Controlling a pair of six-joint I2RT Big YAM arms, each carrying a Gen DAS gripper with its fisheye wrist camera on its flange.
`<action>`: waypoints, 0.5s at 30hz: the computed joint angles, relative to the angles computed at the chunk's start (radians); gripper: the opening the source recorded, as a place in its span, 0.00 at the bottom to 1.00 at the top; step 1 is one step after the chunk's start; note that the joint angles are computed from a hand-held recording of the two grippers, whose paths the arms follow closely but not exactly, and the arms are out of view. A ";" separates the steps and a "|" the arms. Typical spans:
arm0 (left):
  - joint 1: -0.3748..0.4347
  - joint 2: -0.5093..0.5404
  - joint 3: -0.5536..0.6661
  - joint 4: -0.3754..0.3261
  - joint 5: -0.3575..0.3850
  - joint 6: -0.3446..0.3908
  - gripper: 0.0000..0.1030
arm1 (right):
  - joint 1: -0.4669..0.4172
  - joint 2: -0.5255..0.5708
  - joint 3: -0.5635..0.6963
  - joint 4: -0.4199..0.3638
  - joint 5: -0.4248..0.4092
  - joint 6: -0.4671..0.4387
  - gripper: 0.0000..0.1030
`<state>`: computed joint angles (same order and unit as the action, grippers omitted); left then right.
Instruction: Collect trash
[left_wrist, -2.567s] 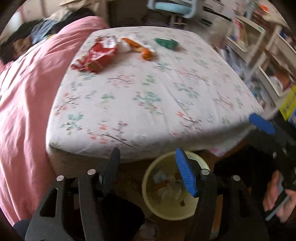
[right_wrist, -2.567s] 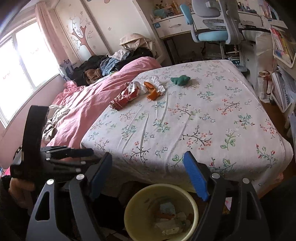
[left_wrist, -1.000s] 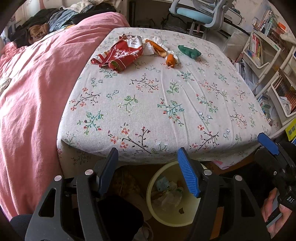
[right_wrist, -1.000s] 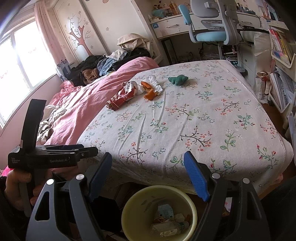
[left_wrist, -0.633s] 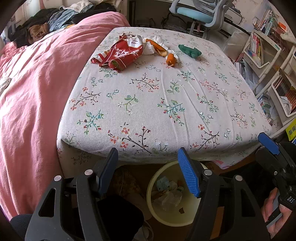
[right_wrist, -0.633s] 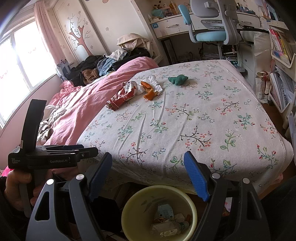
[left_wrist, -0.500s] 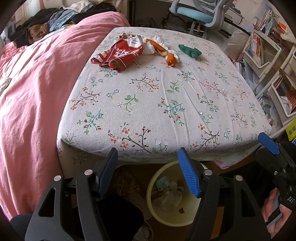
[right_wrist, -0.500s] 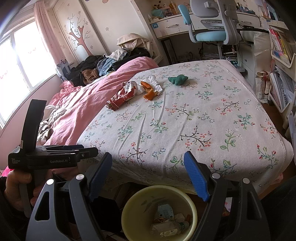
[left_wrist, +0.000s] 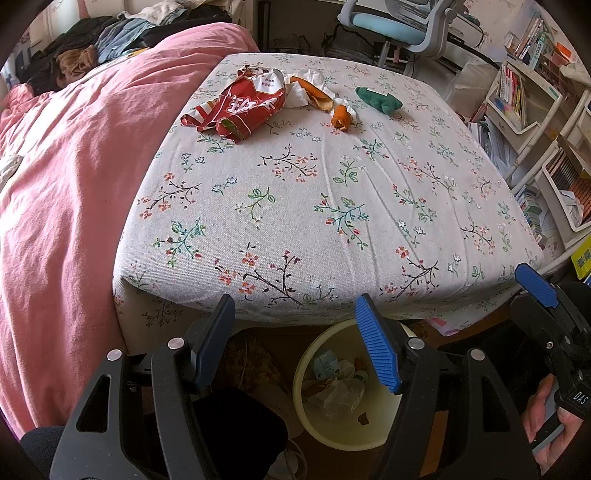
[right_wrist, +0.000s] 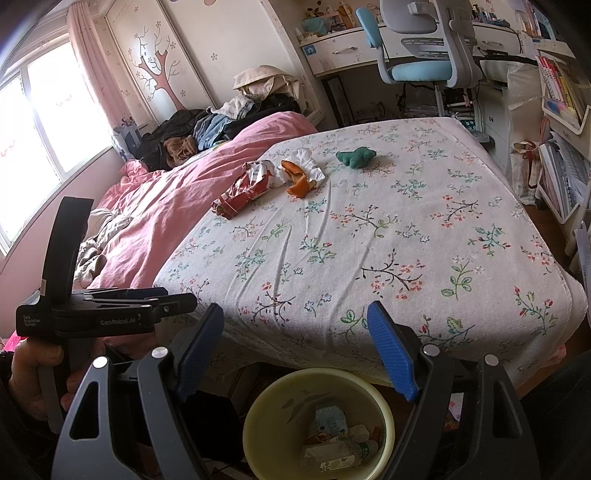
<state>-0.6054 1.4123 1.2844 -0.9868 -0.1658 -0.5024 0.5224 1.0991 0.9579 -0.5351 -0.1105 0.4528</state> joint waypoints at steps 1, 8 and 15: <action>0.000 0.000 0.000 -0.001 0.000 0.000 0.63 | 0.000 0.000 0.000 0.000 0.000 0.000 0.74; -0.002 -0.001 -0.003 0.001 -0.001 0.000 0.63 | 0.001 0.001 0.001 0.000 0.001 0.001 0.74; -0.003 0.001 -0.002 -0.001 -0.002 0.000 0.63 | 0.002 0.001 0.002 -0.001 0.002 0.001 0.74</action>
<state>-0.6085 1.4129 1.2825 -0.9880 -0.1678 -0.5022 0.5243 1.1006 0.9602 -0.5365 -0.1085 0.4542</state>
